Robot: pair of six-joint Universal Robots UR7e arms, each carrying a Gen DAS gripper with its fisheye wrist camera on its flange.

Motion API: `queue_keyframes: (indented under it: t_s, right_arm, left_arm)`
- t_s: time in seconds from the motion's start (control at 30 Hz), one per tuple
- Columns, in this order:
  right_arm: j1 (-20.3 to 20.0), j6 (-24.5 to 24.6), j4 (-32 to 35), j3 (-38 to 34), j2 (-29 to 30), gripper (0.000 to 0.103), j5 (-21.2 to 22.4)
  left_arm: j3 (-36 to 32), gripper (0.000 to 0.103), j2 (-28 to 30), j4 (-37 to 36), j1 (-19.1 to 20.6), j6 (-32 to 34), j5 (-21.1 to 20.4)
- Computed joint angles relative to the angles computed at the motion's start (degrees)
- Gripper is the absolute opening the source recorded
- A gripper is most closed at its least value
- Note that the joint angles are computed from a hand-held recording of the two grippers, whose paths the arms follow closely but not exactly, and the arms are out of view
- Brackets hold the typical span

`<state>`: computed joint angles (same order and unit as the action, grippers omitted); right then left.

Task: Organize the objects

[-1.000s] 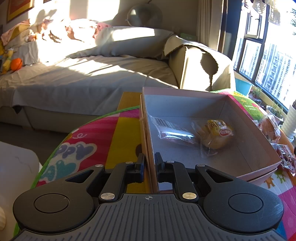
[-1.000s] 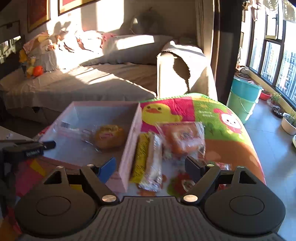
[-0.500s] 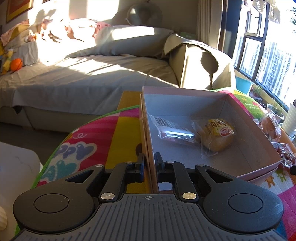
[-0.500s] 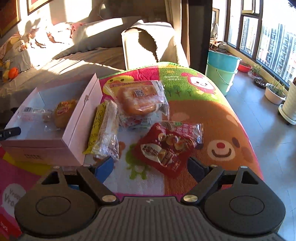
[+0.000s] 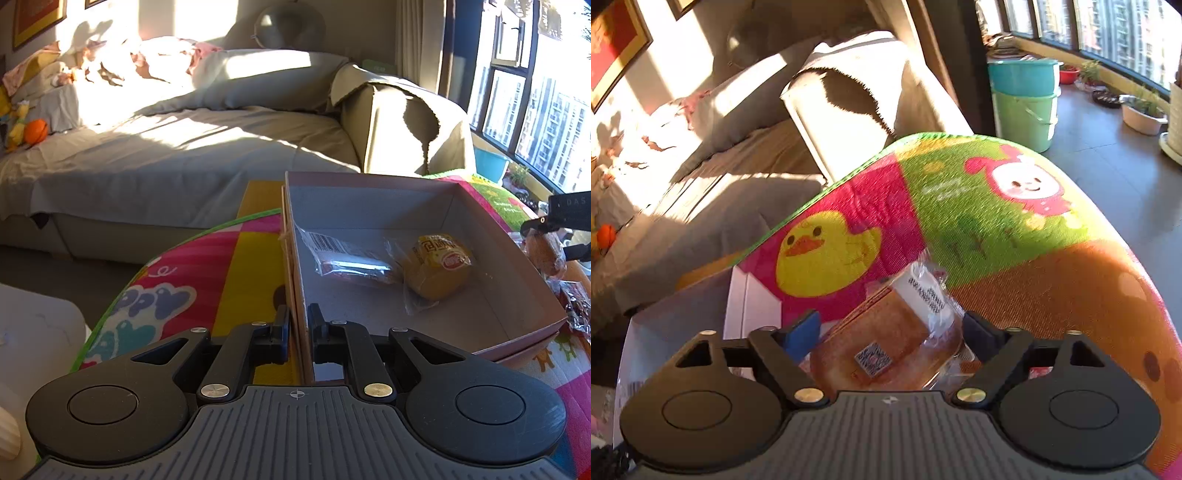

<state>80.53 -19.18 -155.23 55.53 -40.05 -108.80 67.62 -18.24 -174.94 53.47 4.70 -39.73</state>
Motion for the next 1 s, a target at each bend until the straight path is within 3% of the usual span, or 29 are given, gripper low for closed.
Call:
queue_keyframes:
  t_s: [0.07,0.17,0.3,0.43,0.53,0.7,0.87,1.0]
  right_arm:
    - [-0.36,-3.27,-1.30,4.79,-2.93,0.073,1.75]
    - [-0.81,-8.18,-4.72,12.87,-8.17,0.072,3.97]
    - [-1.43,-11.83,-4.34,21.93,-15.72,0.065,6.52]
    - [-1.73,-20.07,-8.50,32.24,-22.02,0.061,5.00]
    - [-1.62,-25.10,-14.29,38.07,-24.39,0.064,1.75]
    - [-2.33,-26.07,-15.74,41.98,-27.13,0.086,4.06]
    - [-2.23,-26.56,-16.22,41.77,-25.58,0.089,3.24]
    - [-2.53,-25.91,-11.61,42.83,-25.44,0.090,4.50]
  left_arm:
    - [-0.14,0.012,0.08,0.02,0.05,0.08,-0.10]
    - [-0.21,0.012,0.14,0.02,0.06,0.19,-0.05]
    - [-0.47,0.013,0.34,-0.09,0.15,0.23,-0.30]
    - [-0.32,0.013,0.33,-0.62,0.30,0.43,-0.70]
    - [-0.30,0.013,0.35,-0.82,0.35,0.57,-0.78]
    - [-0.28,0.013,0.33,-0.75,0.33,0.37,-0.76]
    - [-0.11,0.013,0.24,-0.69,0.27,0.18,-0.73]
    - [0.14,0.013,0.14,-0.70,0.15,0.05,-0.54]
